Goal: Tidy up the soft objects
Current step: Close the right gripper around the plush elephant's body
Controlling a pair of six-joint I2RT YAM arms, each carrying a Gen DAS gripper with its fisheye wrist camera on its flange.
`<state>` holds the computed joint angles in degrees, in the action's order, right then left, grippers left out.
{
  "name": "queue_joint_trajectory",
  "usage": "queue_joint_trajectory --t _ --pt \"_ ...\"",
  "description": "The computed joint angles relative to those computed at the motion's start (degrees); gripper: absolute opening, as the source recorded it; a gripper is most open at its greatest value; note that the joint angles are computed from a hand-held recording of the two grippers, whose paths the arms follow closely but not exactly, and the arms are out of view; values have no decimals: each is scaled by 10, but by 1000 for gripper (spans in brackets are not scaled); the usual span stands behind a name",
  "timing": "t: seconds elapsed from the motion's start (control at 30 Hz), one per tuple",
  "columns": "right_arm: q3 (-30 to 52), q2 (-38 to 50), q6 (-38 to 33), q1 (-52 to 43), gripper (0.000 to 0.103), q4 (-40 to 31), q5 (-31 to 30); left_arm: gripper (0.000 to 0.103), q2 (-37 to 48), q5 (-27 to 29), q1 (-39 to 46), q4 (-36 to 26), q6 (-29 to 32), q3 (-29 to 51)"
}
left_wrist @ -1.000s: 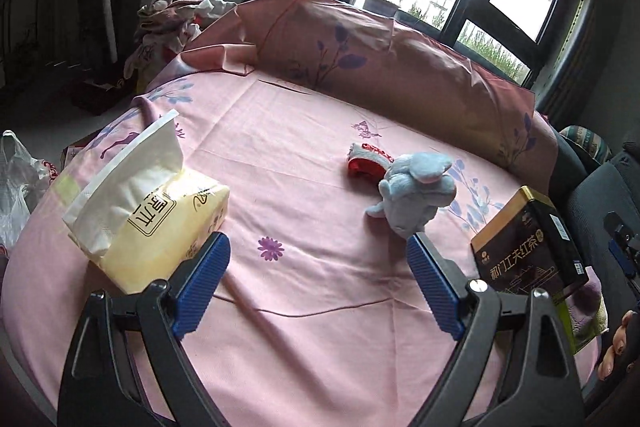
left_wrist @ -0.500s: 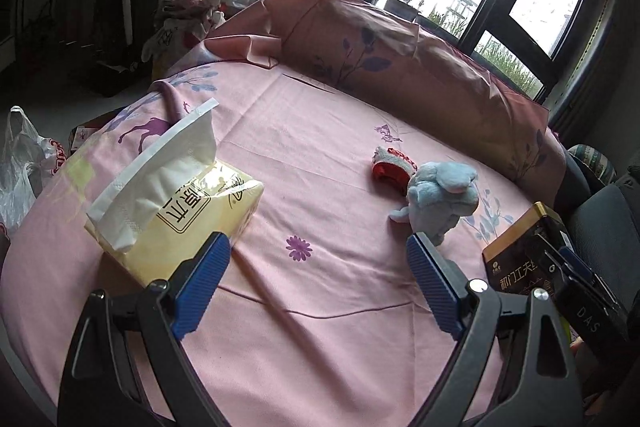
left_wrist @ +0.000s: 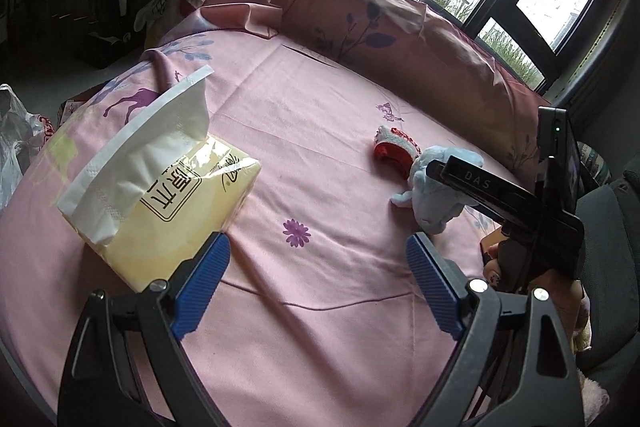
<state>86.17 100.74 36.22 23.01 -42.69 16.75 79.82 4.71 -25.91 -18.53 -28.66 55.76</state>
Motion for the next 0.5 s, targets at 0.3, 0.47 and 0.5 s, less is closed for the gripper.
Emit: queue_joint_trajectory --t 0.3,0.47,0.5 --pt "-49 -26 11 -7 60 43 -29 89 23 10 -17 -8 14 14" --pt "-117 -109 20 12 60 69 -107 88 19 21 -48 4 44 8" --pt "-128 -125 26 19 60 72 -113 87 20 26 -55 6 50 8"
